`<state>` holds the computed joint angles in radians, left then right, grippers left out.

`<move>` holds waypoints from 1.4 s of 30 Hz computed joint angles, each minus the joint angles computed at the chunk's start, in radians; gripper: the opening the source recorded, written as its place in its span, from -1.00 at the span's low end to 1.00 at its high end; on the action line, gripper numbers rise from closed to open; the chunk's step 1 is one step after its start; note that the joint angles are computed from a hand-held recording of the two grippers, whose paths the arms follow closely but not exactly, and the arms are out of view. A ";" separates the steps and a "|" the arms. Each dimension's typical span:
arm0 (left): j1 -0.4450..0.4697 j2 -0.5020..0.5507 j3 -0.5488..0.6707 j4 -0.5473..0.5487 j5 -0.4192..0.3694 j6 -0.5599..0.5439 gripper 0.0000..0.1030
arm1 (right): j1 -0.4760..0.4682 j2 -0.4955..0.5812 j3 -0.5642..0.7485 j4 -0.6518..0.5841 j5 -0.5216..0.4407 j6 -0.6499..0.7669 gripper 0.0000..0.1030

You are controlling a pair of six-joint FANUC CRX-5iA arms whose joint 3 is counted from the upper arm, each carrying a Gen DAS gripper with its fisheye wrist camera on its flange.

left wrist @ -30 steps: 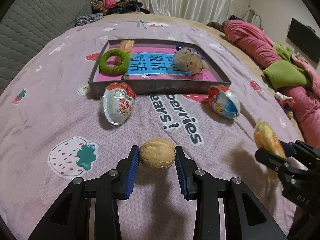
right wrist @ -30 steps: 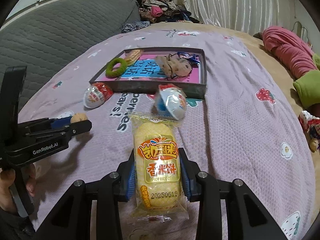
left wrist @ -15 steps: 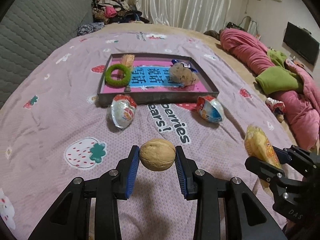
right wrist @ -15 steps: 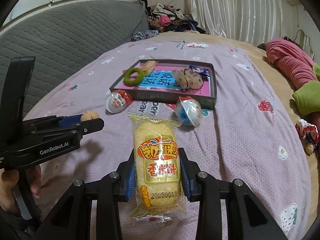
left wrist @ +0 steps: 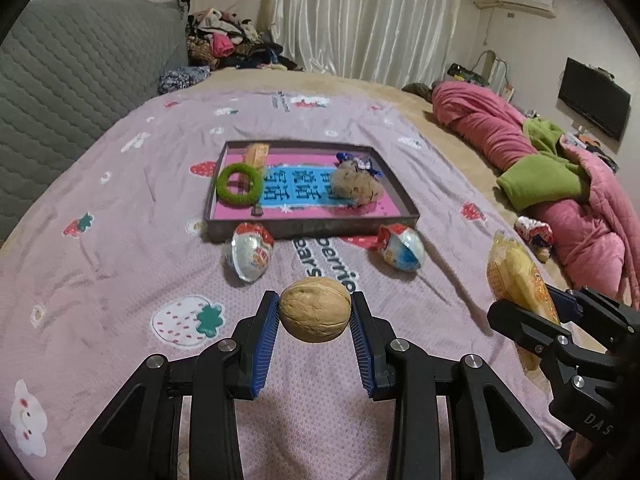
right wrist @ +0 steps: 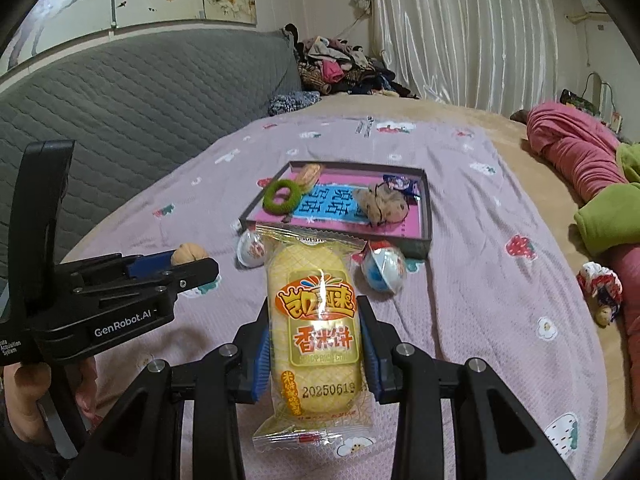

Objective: Organize objects
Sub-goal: 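Carry the walnut with the left tool while the right tool carries the rice cake over the tray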

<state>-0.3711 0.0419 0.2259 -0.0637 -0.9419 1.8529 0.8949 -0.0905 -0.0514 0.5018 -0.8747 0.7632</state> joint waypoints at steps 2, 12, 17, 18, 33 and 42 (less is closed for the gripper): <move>0.001 -0.002 0.012 -0.002 -0.002 -0.003 -0.29 | 0.001 -0.003 0.000 0.013 0.005 -0.008 -0.27; 0.004 0.042 0.134 -0.023 -0.021 -0.033 -0.29 | -0.032 0.031 0.074 0.038 0.013 -0.002 -0.27; 0.020 0.092 0.222 0.003 -0.039 -0.067 -0.29 | -0.052 0.080 0.155 0.051 0.005 0.032 -0.27; 0.022 0.099 0.235 0.004 -0.038 -0.073 -0.29 | -0.055 0.089 0.168 0.057 0.006 0.033 -0.27; 0.058 0.308 0.578 0.009 -0.130 -0.138 -0.29 | -0.131 0.257 0.428 0.023 0.023 0.132 -0.27; 0.093 0.429 0.704 0.042 -0.127 -0.152 -0.29 | -0.176 0.339 0.502 -0.027 0.071 0.140 -0.27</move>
<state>-0.2783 0.4709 0.9296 -0.0220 -1.0688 1.7006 0.7189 0.2483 0.4505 0.4745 -0.8039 0.9027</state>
